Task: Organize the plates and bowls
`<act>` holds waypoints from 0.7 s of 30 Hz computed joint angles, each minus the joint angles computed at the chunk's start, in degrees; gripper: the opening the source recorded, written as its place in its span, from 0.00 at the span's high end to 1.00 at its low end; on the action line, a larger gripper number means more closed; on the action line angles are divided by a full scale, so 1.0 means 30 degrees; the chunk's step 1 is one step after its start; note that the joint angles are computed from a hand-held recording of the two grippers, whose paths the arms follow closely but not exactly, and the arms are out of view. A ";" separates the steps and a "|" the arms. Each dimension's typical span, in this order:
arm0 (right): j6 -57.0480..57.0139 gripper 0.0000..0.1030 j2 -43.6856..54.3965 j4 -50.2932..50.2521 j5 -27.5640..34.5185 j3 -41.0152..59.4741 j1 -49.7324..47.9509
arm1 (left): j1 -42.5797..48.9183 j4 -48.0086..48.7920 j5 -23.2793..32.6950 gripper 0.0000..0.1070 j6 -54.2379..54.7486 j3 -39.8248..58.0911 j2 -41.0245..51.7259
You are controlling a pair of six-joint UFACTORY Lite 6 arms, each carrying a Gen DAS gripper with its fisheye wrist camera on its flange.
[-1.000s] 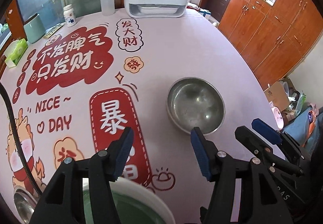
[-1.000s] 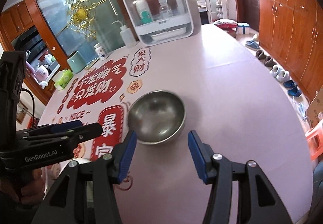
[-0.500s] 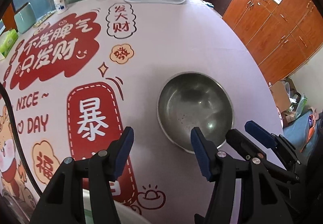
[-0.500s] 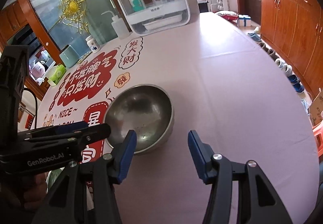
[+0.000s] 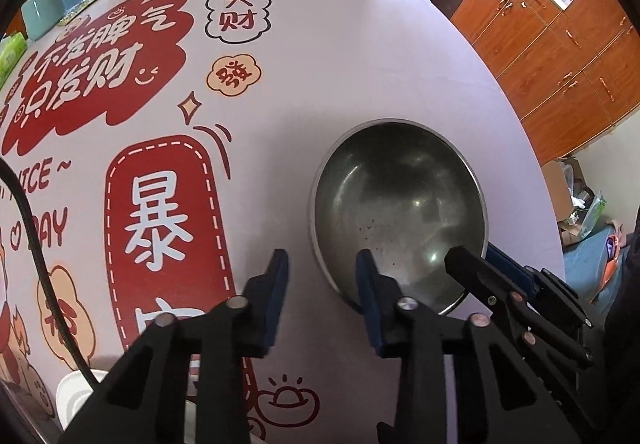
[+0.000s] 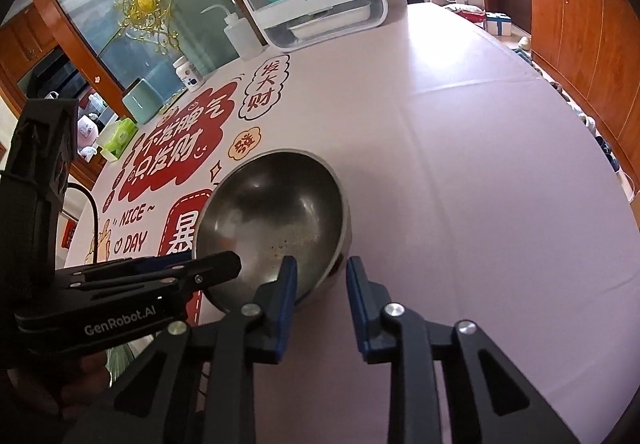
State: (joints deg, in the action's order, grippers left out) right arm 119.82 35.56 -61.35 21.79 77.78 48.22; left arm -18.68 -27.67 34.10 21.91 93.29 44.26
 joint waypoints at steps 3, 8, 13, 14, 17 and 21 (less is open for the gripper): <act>0.0290 0.79 -0.0052 -0.0287 -0.0243 -0.0111 -0.0080 | -0.0090 -0.0293 0.0113 0.82 0.0314 0.0005 0.0053; 0.0981 0.82 -0.0312 -0.0748 -0.0534 -0.0489 -0.0149 | -0.0446 0.0692 0.0038 0.84 -0.0620 -0.0095 -0.0073; 0.0454 0.84 -0.0467 -0.0126 -0.0633 -0.0606 -0.0188 | -0.0429 0.0775 0.0292 0.85 -0.0707 -0.0163 -0.0185; 0.0380 0.84 -0.0463 -0.0037 -0.0605 -0.0574 -0.0178 | -0.0431 0.0732 0.0296 0.85 -0.0644 -0.0183 -0.0196; 0.0175 0.84 -0.0564 0.0151 -0.0405 -0.0539 -0.0101 | -0.0401 0.0500 0.0217 0.85 -0.0367 -0.0448 -0.0464; 0.0278 0.84 -0.0764 0.0090 -0.0288 -0.0589 0.0095 | -0.0324 0.0352 0.0015 0.85 -0.0175 -0.1058 -0.1039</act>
State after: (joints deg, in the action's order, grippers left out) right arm 120.65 33.27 -61.08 20.92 76.01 48.51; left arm -19.65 -26.62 34.14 21.39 90.11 41.14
